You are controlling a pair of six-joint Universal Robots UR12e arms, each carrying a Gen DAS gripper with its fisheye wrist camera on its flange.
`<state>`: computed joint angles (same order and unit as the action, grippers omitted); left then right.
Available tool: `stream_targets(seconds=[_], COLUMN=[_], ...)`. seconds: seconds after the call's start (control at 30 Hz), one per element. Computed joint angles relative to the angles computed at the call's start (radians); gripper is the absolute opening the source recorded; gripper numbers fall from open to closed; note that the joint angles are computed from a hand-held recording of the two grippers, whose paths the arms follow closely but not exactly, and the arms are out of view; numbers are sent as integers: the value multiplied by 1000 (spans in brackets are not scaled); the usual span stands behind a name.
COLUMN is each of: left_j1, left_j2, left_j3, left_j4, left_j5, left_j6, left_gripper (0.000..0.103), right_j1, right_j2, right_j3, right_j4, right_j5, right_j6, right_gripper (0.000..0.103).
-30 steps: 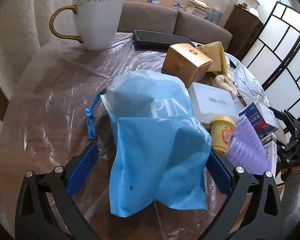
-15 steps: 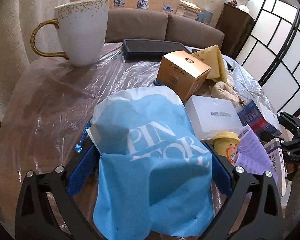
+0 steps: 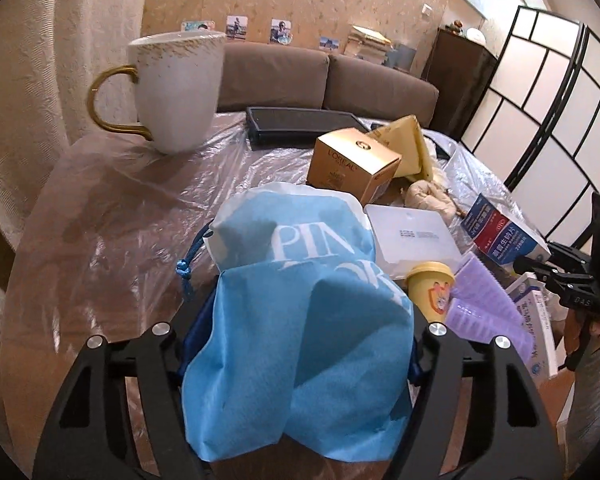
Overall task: Collect trash
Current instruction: 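Carry the blue bag and white box with both tools over the white bin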
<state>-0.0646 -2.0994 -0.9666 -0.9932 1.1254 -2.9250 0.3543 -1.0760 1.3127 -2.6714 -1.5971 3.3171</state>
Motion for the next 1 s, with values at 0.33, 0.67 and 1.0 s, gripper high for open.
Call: stream_targets(seconds=[0.33,0.67,1.0], left_j1=[27,42,48], left_j2=[88,145,226], left_j3=[-140,-229,-339], left_j4=[134,213,275], left_j5=[-64,-135,-158], left_j6=[-63,-95,-51], left_gripper=[73,73,73], right_j1=[3,-1,20], right_j2=[-19,-53,-115], right_j3=[35,104,185], right_j4=[-64,-176,-275], right_j5=[-22,28,56], right_j6=[56,115,94], right_gripper=[46,46,45])
